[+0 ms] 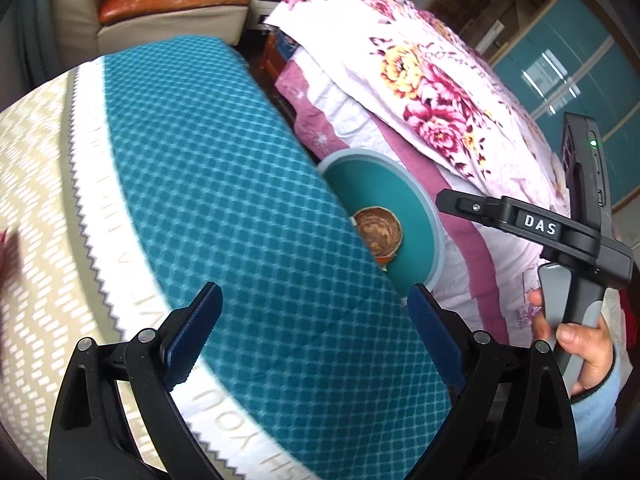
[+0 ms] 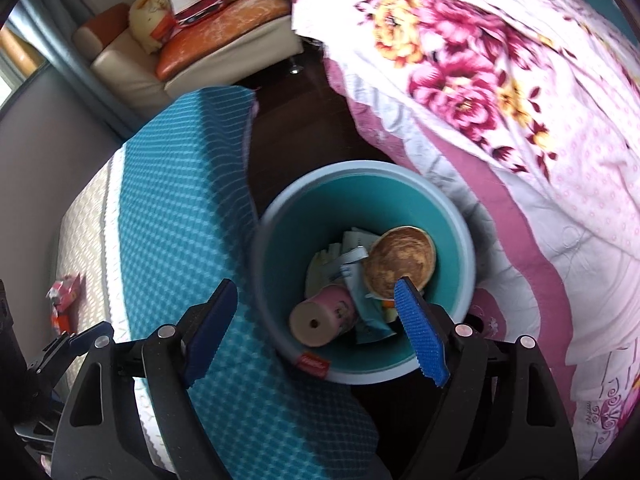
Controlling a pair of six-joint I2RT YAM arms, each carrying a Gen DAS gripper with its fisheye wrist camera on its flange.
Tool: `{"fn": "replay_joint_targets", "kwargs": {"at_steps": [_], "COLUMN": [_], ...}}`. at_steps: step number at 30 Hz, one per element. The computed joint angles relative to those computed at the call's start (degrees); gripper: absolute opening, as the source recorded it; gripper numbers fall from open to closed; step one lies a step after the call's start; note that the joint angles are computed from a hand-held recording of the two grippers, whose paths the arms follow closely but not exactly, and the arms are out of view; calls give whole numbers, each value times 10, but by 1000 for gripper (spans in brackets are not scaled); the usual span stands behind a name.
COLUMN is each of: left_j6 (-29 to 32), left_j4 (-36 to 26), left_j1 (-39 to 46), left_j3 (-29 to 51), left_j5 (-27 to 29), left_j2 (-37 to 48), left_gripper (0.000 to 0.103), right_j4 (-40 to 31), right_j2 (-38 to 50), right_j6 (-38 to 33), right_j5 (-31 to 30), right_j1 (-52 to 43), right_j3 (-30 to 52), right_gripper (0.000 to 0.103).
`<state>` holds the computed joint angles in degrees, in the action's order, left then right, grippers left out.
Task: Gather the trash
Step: 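Move both open grippers back over the wrappers on the mattress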
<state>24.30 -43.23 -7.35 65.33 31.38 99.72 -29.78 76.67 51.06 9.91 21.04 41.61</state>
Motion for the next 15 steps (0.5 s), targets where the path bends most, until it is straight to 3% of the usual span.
{"fn": "replay_joint_targets", "kwargs": {"at_steps": [15], "left_j6": [127], "left_j4": [-86], "left_j1": [216], "left_j3": [80], "left_j5": [37], "left_j2": [52], "left_gripper": [94], "right_j4": [-69], "right_j2": [187], "right_j6": [31], "right_j5": [21], "right_j1": [145], "right_j3": [232], "right_gripper": [77]}}
